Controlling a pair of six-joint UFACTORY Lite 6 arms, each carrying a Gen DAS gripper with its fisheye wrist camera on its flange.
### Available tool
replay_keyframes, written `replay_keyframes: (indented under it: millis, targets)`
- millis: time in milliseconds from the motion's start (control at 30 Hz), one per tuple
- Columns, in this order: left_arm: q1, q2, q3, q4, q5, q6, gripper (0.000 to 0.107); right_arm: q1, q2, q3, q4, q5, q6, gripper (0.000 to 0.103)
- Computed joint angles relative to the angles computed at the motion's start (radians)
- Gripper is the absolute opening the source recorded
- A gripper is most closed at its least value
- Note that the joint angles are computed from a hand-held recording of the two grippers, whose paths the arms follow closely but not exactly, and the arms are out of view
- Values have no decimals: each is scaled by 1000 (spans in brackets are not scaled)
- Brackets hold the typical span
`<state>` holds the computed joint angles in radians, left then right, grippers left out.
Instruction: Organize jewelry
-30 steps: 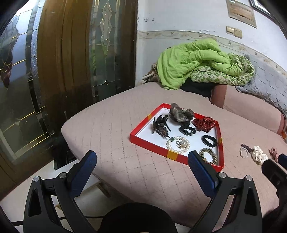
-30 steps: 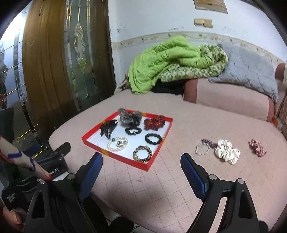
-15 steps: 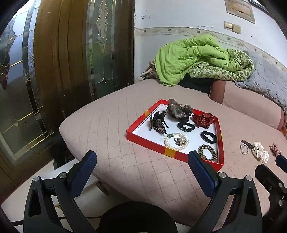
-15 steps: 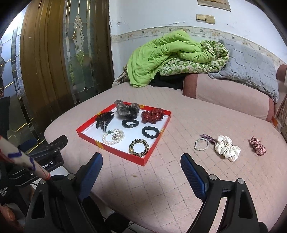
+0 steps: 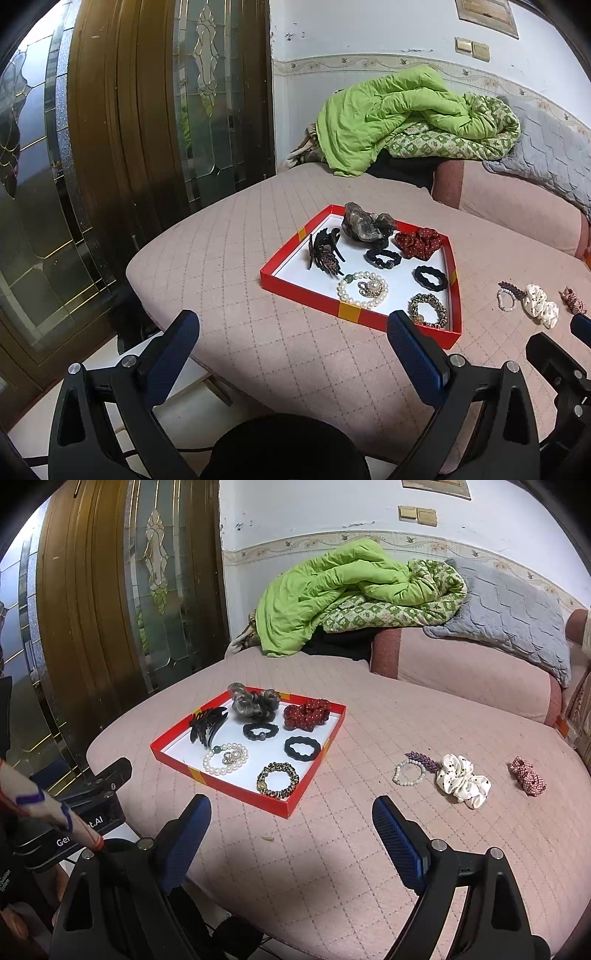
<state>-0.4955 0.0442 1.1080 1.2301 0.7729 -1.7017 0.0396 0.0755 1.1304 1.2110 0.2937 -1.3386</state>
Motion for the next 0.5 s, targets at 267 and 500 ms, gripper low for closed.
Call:
replay_keyframes:
  millis: [267, 500]
  targets:
    - [4, 5, 6, -19, -5, 15, 101, 0, 8, 7, -30, 2, 28, 92]
    - [8, 7, 6, -24, -11, 23, 101, 3, 17, 12, -50, 0, 48, 92]
